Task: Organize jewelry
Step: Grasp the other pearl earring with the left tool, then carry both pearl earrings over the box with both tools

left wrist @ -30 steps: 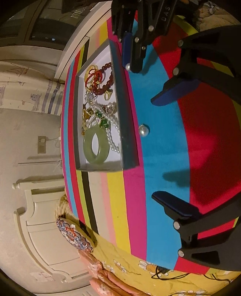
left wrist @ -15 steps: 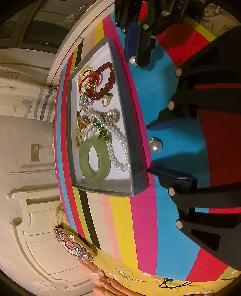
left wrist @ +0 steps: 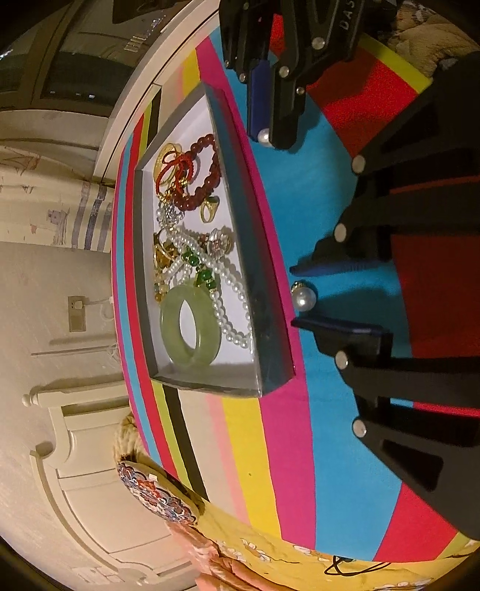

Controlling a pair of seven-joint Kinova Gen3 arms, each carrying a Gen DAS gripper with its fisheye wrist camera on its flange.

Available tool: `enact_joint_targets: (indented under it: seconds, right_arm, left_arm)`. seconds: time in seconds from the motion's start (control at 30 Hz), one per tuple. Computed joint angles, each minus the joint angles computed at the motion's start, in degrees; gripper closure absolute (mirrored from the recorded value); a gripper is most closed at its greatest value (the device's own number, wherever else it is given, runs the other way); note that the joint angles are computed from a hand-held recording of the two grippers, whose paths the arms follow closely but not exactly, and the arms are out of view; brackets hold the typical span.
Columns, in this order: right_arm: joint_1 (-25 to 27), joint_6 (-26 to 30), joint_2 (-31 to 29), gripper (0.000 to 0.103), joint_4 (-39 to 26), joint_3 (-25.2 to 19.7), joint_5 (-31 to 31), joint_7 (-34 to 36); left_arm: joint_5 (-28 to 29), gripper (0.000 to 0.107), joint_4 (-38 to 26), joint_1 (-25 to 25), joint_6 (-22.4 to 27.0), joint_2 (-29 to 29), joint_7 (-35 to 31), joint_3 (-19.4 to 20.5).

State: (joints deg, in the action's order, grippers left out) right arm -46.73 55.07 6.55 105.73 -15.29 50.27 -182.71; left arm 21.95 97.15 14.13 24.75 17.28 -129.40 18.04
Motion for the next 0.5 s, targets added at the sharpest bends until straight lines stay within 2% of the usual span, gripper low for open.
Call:
enact_joint_targets:
  seconds: [0.07,0.27,0.5]
  right_arm:
    - [0.03,0.02,0.01,0.083,-0.02,0.00,-0.03,0.06]
    - [-0.08,-0.51,0.41,0.083,0.33,0.02,-0.17,-0.19]
    - [-1.02,0.36,-0.57,0.083,0.97,-0.31,1.48,-2.09]
  left_arm:
    - [0.26,0.094,0.13,-0.29,0.04,-0.09,-0.55,0.32]
    - [3.42,0.095,1.90,-2.44,-0.55,-0.96,-3.84,2.01]
    - [6.69,0.095,2.50,-3.04,0.91,-2.35,-6.48,1.81]
